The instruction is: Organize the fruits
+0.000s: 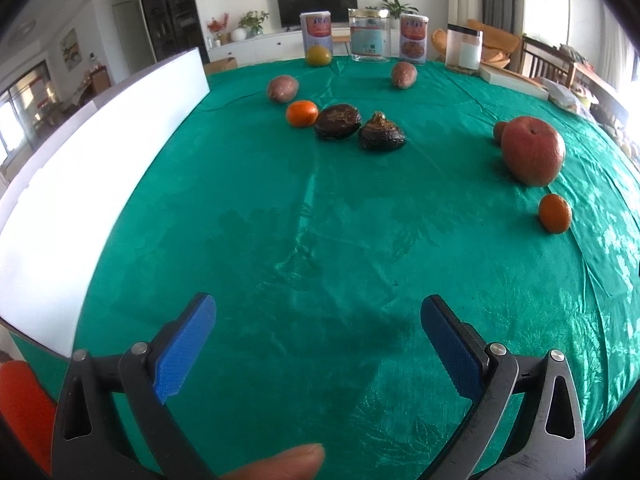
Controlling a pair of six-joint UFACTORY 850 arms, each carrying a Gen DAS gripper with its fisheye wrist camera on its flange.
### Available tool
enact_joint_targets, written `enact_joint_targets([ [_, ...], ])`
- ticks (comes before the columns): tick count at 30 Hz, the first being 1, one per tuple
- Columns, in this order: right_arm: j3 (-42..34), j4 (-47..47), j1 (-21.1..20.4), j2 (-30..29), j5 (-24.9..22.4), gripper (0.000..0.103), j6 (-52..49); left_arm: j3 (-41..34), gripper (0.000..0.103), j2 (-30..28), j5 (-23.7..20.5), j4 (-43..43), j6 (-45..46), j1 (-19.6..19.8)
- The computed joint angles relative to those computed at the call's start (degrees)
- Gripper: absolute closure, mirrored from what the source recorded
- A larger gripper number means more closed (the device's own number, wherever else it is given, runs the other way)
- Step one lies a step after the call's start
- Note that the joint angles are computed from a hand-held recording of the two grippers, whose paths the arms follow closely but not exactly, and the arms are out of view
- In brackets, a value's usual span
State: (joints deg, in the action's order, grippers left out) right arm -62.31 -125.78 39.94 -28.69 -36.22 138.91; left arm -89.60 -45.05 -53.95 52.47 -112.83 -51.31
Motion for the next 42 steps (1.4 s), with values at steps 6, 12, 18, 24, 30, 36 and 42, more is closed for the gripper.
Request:
enact_joint_targets([
  [6, -1.43, 2.19, -0.15, -1.18, 1.75, 0.000, -2.19, 0.38, 0.001, -0.10, 1.14, 0.44, -0.65, 0.23],
  [12, -1.46, 1.63, -0.92, -1.24, 3.77, 0.000, -1.37, 2.30, 0.000, 1.14, 4.16, 0.53, -3.70, 0.71],
  [18, -3.56, 6.50, -2.03, -2.68, 7.76, 0.000, -4.81, 2.72, 0.000, 1.33, 4.14, 0.82, -4.70, 0.57],
  [24, -4.70, 10.69, -2.82, -3.67, 11.05, 0.000, -8.56, 2.94, 0.000, 1.78, 4.79, -0.84, -3.46, 0.76],
  [30, -5.61, 13.09, -3.44, -4.45, 13.47, 0.000, -10.12, 2.78, 0.001, 2.58, 7.30, -6.03, 2.04, 1.60],
  [36, -5.93, 13.94, -3.43, -4.69, 14.94, 0.000, -11.19, 7.26, 0.001, 7.75, 23.77, -3.76, 7.69, 6.06],
  [42, -5.76, 12.30, -3.66, -4.34, 15.55, 0.000, -8.96, 1.42, 0.001, 5.89, 25.39, -14.64, 24.05, 11.15],
])
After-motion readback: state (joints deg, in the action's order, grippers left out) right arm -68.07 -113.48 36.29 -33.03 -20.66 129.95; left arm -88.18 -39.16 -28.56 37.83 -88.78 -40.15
